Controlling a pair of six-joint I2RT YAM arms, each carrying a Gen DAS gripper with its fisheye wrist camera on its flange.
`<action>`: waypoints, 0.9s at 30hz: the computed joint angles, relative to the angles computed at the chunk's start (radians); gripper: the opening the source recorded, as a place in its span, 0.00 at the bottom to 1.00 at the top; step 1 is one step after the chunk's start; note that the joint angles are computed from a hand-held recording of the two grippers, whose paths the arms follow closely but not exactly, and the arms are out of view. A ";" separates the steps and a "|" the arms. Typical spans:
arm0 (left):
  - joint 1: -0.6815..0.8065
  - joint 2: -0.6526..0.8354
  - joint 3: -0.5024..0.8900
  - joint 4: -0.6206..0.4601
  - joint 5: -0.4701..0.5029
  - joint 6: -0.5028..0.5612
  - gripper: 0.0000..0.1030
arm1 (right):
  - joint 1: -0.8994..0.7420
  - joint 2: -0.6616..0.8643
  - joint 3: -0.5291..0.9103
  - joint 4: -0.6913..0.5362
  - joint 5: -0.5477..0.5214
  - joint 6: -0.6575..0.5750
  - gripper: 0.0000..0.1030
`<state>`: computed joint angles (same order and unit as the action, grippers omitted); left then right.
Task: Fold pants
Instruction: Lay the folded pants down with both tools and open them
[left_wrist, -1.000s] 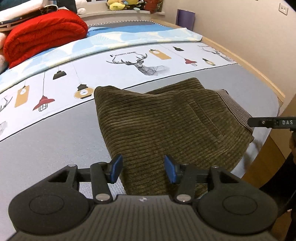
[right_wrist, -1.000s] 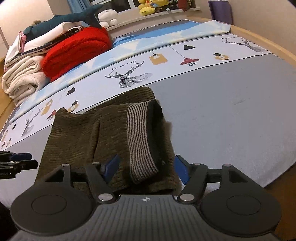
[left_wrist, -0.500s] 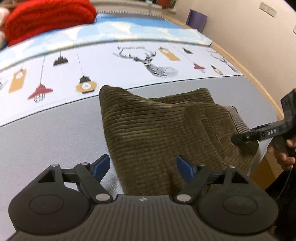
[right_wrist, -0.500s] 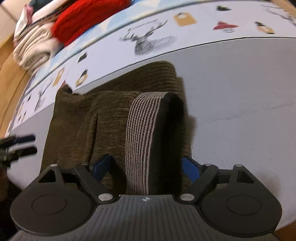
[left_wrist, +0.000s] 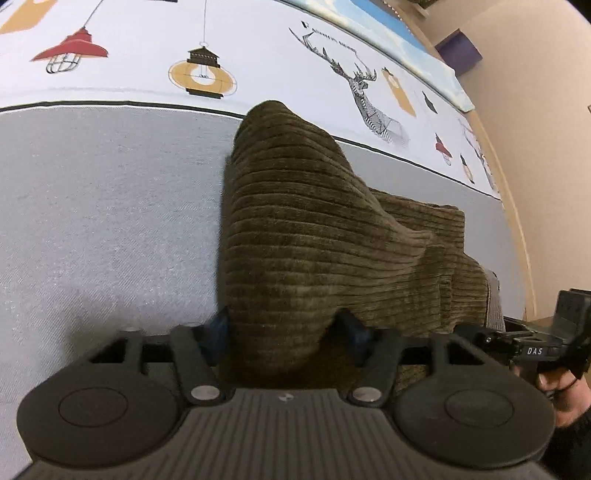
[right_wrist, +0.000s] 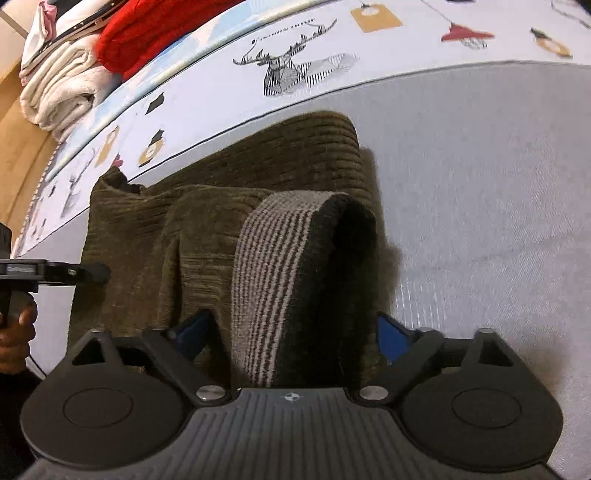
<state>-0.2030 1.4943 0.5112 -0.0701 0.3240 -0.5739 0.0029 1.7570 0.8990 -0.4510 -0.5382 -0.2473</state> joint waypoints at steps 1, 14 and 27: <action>-0.004 -0.005 0.003 -0.006 -0.005 0.013 0.52 | 0.011 -0.021 -0.007 0.005 0.015 0.014 0.77; 0.211 -0.435 0.001 -0.186 -0.145 0.255 0.31 | 0.208 -0.162 0.005 0.258 -0.060 0.262 0.45; 0.566 -0.401 0.053 -0.274 -0.067 0.410 0.43 | 0.473 0.219 0.394 0.232 0.306 0.436 0.62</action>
<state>0.3626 1.0931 0.5641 -0.3444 0.2574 -0.1641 0.4760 1.9760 1.2927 -0.2195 -0.2320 0.1883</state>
